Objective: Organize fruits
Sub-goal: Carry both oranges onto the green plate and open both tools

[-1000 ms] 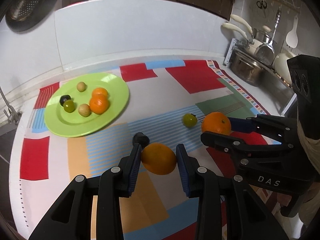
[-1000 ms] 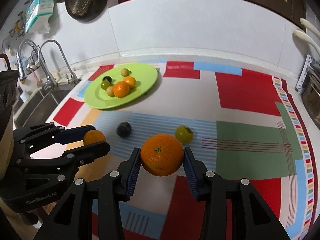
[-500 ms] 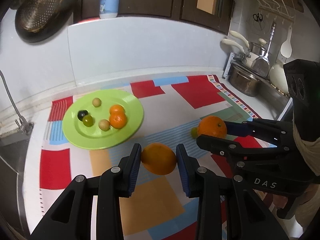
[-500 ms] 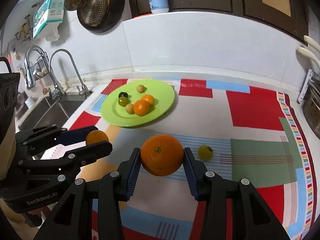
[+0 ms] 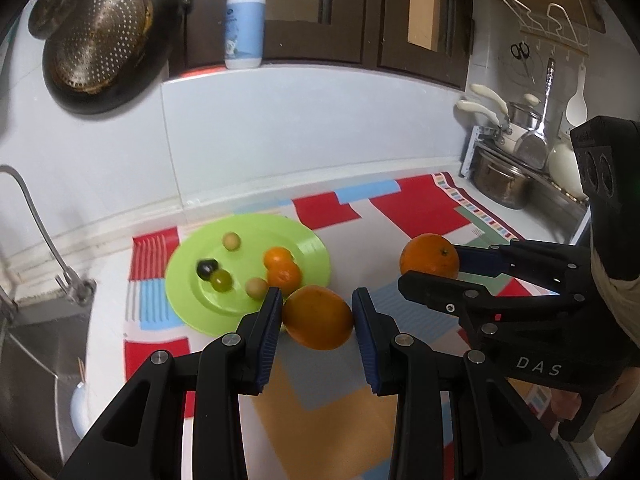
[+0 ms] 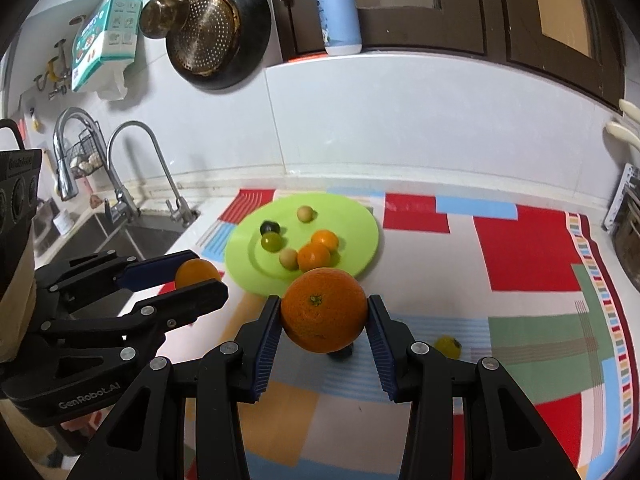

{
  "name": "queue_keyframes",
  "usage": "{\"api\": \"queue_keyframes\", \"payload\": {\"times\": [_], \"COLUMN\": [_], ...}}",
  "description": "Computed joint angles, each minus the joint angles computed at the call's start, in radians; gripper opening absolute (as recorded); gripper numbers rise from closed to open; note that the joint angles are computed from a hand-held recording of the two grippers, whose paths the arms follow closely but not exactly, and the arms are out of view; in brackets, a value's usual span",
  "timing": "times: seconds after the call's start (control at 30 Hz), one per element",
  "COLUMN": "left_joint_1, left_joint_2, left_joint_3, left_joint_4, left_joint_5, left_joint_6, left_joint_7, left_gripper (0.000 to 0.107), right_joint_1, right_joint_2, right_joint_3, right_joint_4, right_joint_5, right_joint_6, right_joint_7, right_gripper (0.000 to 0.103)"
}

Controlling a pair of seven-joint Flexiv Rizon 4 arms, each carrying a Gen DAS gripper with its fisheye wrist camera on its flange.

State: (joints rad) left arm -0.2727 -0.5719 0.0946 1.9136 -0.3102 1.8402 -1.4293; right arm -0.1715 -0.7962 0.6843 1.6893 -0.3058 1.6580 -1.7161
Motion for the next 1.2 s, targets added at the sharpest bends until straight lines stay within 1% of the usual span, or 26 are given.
{"api": "queue_keyframes", "payload": {"times": [0.17, 0.37, 0.47, 0.67, 0.93, 1.1, 1.2], "left_joint_1": [0.037, 0.115, 0.126, 0.159, 0.190, 0.222, 0.232], "left_joint_2": [-0.009, -0.023, -0.037, -0.067, -0.122, -0.166, -0.190], "left_joint_3": [-0.006, -0.054, -0.047, -0.053, -0.045, -0.054, -0.052], "left_joint_4": [-0.025, -0.062, -0.091, -0.147, -0.237, -0.301, -0.333], "left_joint_5": [0.015, 0.037, 0.040, 0.045, 0.049, 0.051, 0.048], "left_joint_6": [0.001, -0.015, -0.032, -0.068, -0.124, -0.178, -0.208], "left_joint_7": [0.018, 0.028, 0.037, 0.043, 0.051, 0.057, 0.050], "left_gripper": [0.035, 0.035, 0.035, 0.035, 0.035, 0.035, 0.035], "right_joint_1": [0.040, 0.085, 0.117, 0.181, 0.261, 0.326, 0.370], "right_joint_2": [-0.011, -0.037, -0.050, -0.079, -0.152, -0.216, -0.249], "right_joint_3": [-0.014, -0.016, -0.028, -0.057, -0.096, -0.145, -0.194], "right_joint_4": [-0.054, -0.140, -0.189, -0.296, -0.485, -0.632, -0.708], "right_joint_5": [0.007, 0.030, 0.055, 0.108, 0.166, 0.212, 0.229], "right_joint_6": [-0.013, -0.064, -0.098, -0.166, -0.297, -0.399, -0.444], "right_joint_7": [0.013, -0.001, -0.020, -0.057, -0.113, -0.101, -0.090], "right_gripper": [0.043, 0.043, 0.043, 0.043, 0.043, 0.043, 0.043]}}
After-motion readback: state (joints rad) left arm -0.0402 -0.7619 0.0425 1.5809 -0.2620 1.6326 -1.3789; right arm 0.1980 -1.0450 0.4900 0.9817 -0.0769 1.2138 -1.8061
